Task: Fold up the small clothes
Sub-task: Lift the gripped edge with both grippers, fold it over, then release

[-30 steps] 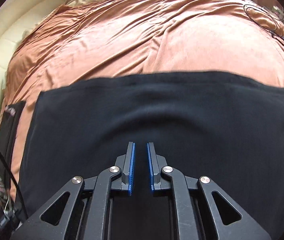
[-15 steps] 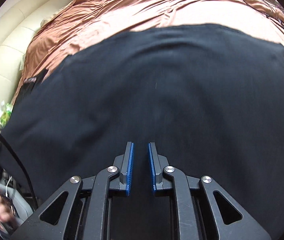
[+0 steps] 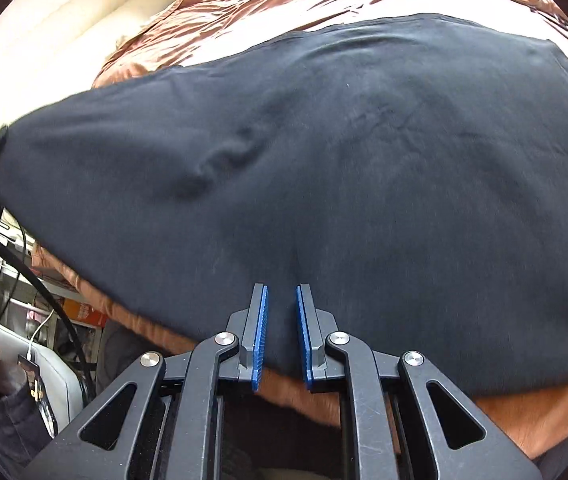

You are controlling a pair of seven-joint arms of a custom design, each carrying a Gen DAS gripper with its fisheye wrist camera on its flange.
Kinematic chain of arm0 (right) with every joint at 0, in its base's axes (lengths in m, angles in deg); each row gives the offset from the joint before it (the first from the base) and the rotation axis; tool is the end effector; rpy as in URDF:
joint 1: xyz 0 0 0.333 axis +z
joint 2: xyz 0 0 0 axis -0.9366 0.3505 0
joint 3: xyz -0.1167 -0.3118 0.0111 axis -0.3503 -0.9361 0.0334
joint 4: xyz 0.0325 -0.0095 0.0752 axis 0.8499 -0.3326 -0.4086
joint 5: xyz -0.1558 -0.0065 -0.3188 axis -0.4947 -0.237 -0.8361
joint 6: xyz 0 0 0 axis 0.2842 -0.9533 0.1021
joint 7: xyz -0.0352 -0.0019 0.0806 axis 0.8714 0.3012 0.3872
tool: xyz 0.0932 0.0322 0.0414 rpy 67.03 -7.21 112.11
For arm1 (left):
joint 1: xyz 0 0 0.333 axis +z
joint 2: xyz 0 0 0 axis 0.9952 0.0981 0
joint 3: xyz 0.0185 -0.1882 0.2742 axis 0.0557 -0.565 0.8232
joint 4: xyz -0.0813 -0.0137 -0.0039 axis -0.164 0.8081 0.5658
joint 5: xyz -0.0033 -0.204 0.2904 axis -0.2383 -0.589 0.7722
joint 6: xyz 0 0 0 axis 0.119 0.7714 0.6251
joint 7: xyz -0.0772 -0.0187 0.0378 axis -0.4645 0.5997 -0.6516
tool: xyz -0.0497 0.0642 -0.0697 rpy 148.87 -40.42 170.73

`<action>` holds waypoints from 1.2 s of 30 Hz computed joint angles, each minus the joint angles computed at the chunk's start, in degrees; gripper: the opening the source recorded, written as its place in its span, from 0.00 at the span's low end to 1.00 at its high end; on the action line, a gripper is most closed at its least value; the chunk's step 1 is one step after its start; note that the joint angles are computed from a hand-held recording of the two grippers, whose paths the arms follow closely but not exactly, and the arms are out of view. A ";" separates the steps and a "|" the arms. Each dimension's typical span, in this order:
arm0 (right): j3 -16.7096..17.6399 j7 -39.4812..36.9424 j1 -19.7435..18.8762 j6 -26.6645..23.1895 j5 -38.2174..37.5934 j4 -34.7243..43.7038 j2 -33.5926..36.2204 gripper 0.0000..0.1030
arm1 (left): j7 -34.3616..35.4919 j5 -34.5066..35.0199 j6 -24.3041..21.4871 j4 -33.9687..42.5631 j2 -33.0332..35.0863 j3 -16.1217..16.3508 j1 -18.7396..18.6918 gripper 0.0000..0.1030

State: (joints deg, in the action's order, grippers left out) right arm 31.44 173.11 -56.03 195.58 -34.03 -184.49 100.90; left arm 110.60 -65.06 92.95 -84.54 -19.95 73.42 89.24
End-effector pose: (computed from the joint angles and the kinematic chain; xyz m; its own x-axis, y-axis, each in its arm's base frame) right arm 0.5732 0.1899 0.4412 -0.0431 -0.9118 -0.4084 -0.8839 0.2253 -0.4097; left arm 0.6269 -0.0775 0.4955 -0.2335 -0.5276 0.8168 -0.8330 -0.3249 -0.4479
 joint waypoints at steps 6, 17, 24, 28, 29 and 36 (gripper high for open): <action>1.72 -6.62 -2.33 -2.68 9.70 -2.48 -2.97 0.11 | -1.21 1.95 0.99 2.03 -0.62 -0.88 -1.67 0.07; -4.34 -6.51 -1.39 2.73 6.42 -11.67 -14.25 0.43 | -5.04 5.94 0.87 8.21 0.56 -3.23 -5.47 0.07; -8.31 -9.40 -0.78 5.32 8.13 -18.51 -22.10 0.56 | -8.14 10.69 1.77 13.63 2.60 -5.38 -8.41 0.07; -10.42 -8.94 -1.11 5.86 6.34 -22.60 -26.22 0.56 | -10.34 14.00 2.53 15.77 3.85 -6.46 -9.99 0.07; -10.27 -7.75 -1.67 5.81 5.14 -23.13 -26.88 0.56 | -11.04 14.98 2.68 16.63 4.49 -6.73 -10.38 0.07; -14.10 -7.26 -0.96 7.31 5.88 -28.47 -31.52 0.56 | -15.13 21.58 3.69 21.58 8.37 -9.16 -13.14 0.07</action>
State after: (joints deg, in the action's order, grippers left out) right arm 17.35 165.86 -56.98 202.89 -28.15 -212.96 69.38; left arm 95.47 -43.49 96.63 -62.95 -11.57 64.26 76.10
